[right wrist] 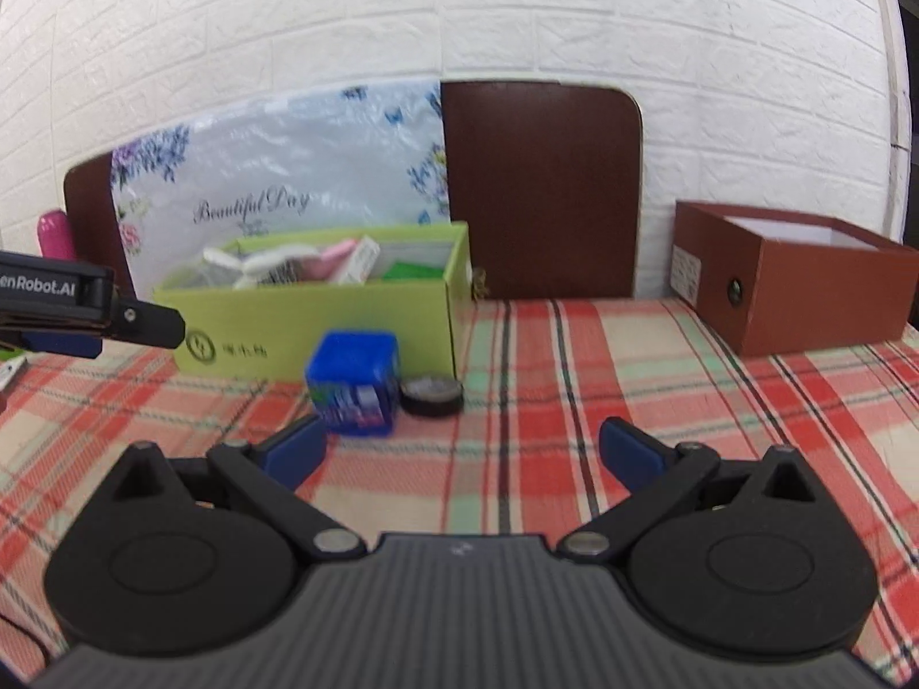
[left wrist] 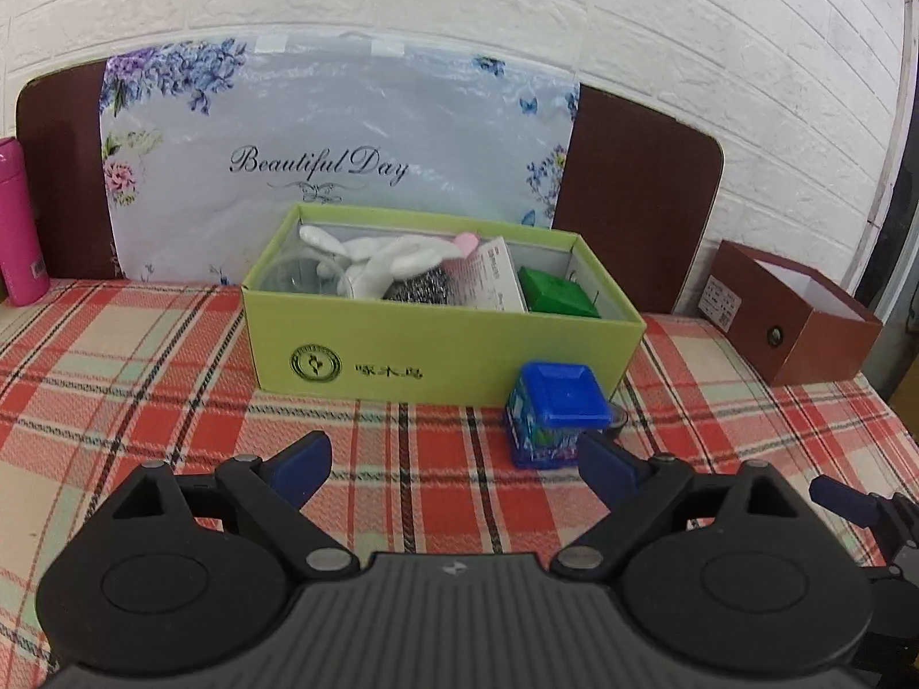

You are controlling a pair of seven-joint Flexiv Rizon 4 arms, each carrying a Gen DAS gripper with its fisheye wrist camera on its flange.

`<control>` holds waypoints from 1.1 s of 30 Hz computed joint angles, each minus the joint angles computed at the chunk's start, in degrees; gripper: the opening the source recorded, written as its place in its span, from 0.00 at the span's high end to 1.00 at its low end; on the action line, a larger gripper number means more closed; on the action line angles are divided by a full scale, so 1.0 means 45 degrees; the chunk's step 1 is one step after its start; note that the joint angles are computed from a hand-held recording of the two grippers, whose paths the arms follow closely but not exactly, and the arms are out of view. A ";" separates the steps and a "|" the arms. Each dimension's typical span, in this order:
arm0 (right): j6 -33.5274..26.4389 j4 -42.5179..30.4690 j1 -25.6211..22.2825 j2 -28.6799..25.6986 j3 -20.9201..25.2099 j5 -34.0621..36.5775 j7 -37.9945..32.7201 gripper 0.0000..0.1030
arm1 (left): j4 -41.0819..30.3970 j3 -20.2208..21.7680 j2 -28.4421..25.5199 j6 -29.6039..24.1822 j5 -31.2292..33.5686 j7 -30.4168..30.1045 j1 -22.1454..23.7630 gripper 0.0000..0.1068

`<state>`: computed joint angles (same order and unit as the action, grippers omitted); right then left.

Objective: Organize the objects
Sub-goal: 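Withdraw both tools and move the left tool to the blue jar, then grasp the blue jar with the left tool while the right tool grasps the black tape roll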

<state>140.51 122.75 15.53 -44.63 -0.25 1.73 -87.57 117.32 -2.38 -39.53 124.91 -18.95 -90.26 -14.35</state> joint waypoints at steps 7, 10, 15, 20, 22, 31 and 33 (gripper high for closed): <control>0.0111 0.0450 0.0351 -0.0282 -0.0254 0.0989 -0.0353 0.00 | -0.1557 -0.0632 -0.1148 -0.0705 0.0705 -0.0075 0.0206 0.11; 0.0120 0.0567 0.0273 -0.0274 -0.0327 0.1020 -0.0420 0.00 | -0.3015 -0.0386 -0.1949 -0.1132 0.0536 0.0376 -0.0243 0.11; 0.0117 0.0712 -0.0429 -0.0116 -0.0060 0.0354 -0.0066 0.00 | -0.5082 0.0176 -0.3006 -0.2476 -0.0637 0.1043 -0.0848 0.30; 0.0012 0.0524 -0.0856 -0.0192 0.0033 -0.0665 -0.0062 0.00 | -0.5155 -0.0855 -0.3011 -0.2908 0.0359 0.0932 0.0303 0.42; -0.0027 0.0308 -0.1372 -0.0326 0.0259 -0.1761 0.0010 0.01 | -0.4597 -0.1426 -0.2719 -0.2811 0.1080 0.0827 0.0973 0.42; -0.2669 -0.2985 -0.2543 -0.1653 0.0712 -0.5562 0.1048 0.21 | -0.0715 -0.2322 -0.0902 -0.1413 0.3516 -0.0375 0.3019 0.43; -0.3182 -0.3858 -0.2485 -0.2034 0.0707 -0.5974 0.1031 0.21 | -0.0263 -0.2480 -0.0668 -0.1340 0.4014 -0.0623 0.3446 0.43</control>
<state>126.19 105.38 4.34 -53.78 2.93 -25.15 -82.93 116.13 -13.54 -42.54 118.88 -0.88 -93.06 1.15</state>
